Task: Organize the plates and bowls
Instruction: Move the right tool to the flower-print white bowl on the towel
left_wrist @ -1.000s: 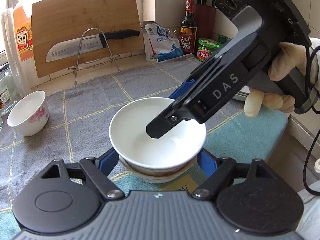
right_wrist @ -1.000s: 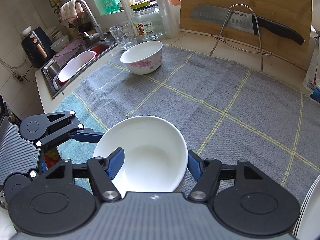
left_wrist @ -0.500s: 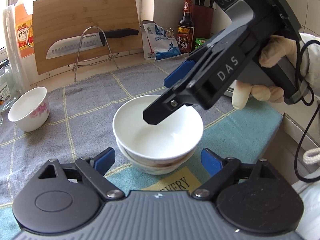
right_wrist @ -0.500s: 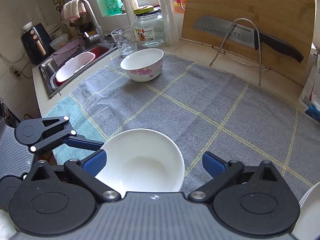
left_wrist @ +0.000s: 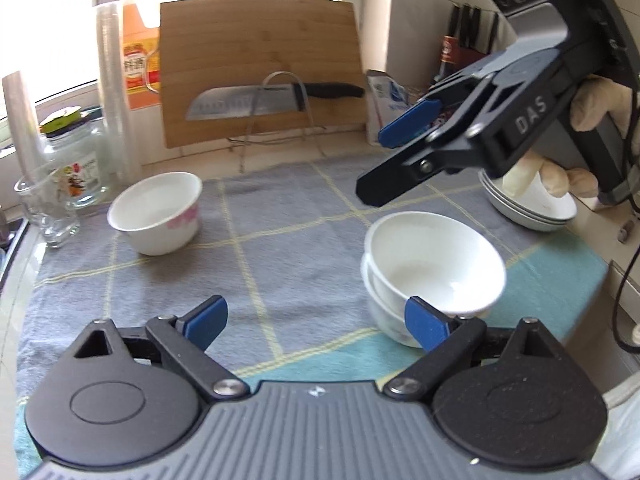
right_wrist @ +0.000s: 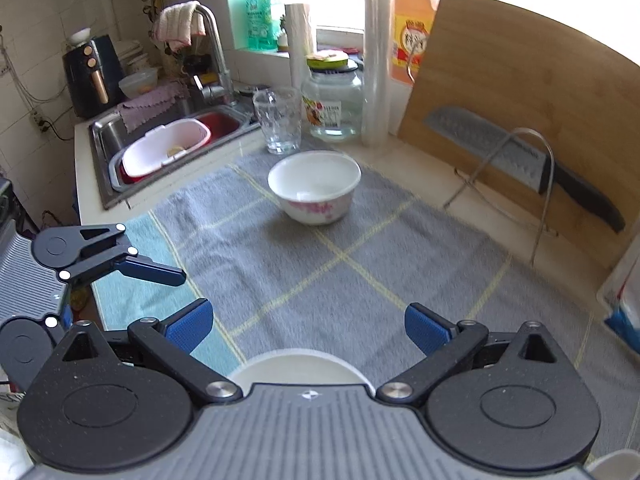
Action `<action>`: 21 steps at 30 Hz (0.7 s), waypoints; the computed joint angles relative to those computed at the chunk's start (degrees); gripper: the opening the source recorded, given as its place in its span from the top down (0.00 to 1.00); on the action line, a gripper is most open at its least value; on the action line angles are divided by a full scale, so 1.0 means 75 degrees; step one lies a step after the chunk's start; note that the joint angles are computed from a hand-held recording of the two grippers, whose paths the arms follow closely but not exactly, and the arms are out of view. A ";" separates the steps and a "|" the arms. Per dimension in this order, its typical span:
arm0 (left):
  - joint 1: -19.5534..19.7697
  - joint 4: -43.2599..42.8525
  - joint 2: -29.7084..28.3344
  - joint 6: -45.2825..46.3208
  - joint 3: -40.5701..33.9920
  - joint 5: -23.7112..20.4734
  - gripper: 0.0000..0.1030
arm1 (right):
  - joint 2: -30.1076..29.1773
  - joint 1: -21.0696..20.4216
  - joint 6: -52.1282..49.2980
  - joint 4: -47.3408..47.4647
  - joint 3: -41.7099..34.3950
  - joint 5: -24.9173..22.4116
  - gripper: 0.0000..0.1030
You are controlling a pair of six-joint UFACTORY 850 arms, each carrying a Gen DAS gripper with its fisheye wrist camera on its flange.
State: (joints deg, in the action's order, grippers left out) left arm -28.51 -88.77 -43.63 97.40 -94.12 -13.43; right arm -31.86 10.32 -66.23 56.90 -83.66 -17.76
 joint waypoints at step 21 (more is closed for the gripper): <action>0.0464 -0.0367 -0.2016 0.0281 -0.2739 0.0947 0.07 | -0.2344 0.0775 0.5705 -0.6707 -0.3860 -0.0761 0.00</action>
State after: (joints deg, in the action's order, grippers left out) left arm -25.03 -91.52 -58.75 99.50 -114.67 -6.33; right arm -49.44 16.13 -23.44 6.60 -112.62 -23.47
